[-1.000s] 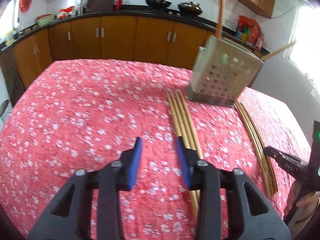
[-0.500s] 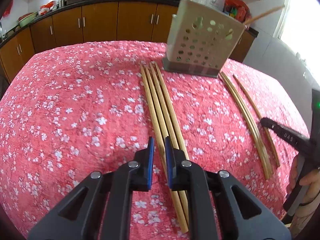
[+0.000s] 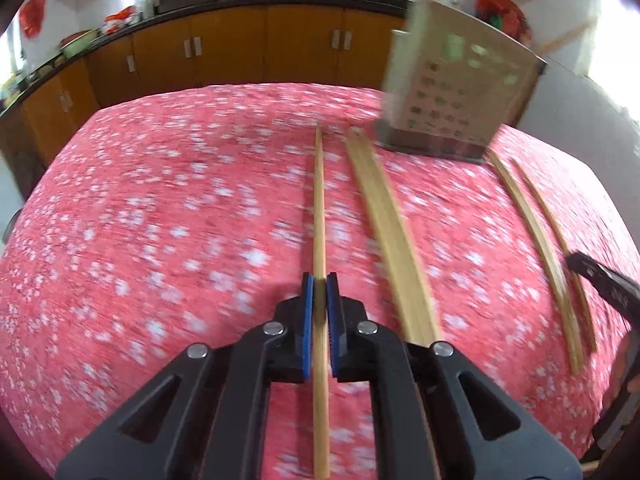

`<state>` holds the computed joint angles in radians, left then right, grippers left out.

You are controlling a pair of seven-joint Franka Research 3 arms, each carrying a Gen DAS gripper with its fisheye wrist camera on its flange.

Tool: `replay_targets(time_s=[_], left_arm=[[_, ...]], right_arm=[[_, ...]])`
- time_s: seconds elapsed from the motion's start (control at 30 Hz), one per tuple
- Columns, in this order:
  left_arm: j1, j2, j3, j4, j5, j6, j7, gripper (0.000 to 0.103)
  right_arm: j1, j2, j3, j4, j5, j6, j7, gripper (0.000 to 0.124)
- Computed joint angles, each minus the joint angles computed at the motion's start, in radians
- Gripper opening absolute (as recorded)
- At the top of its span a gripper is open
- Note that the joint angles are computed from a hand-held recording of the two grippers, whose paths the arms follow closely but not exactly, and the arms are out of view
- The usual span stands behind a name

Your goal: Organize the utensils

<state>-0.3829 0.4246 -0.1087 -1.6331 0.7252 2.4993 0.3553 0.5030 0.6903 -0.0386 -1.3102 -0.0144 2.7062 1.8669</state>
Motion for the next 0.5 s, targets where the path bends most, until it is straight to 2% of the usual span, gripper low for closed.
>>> replay_targets(time_s=[0.1, 0.2, 0.3, 0.5], left_arm=[[0.01, -0.011, 0.017, -0.012, 0.008, -0.014, -0.03, 0.008], [0.034, -0.031, 0.022, -0.047, 0.016, 0.021, -0.053, 0.008], [0.052, -0.05, 0.022, -0.084, 0.026, 0.07, -0.073, 0.009], [0.064, -0.054, 0.016, -0.093, 0.022, 0.086, -0.077, 0.009]], right_arm=[[0.015, 0.024, -0.026, 0.037, -0.025, -0.012, 0.017, 0.008], [0.012, 0.052, -0.04, 0.085, -0.032, -0.03, 0.043, 0.008], [-0.01, 0.069, -0.027, 0.11, -0.019, -0.037, 0.048, 0.009], [-0.019, 0.064, -0.018, 0.1, -0.008, -0.03, 0.04, 0.009]])
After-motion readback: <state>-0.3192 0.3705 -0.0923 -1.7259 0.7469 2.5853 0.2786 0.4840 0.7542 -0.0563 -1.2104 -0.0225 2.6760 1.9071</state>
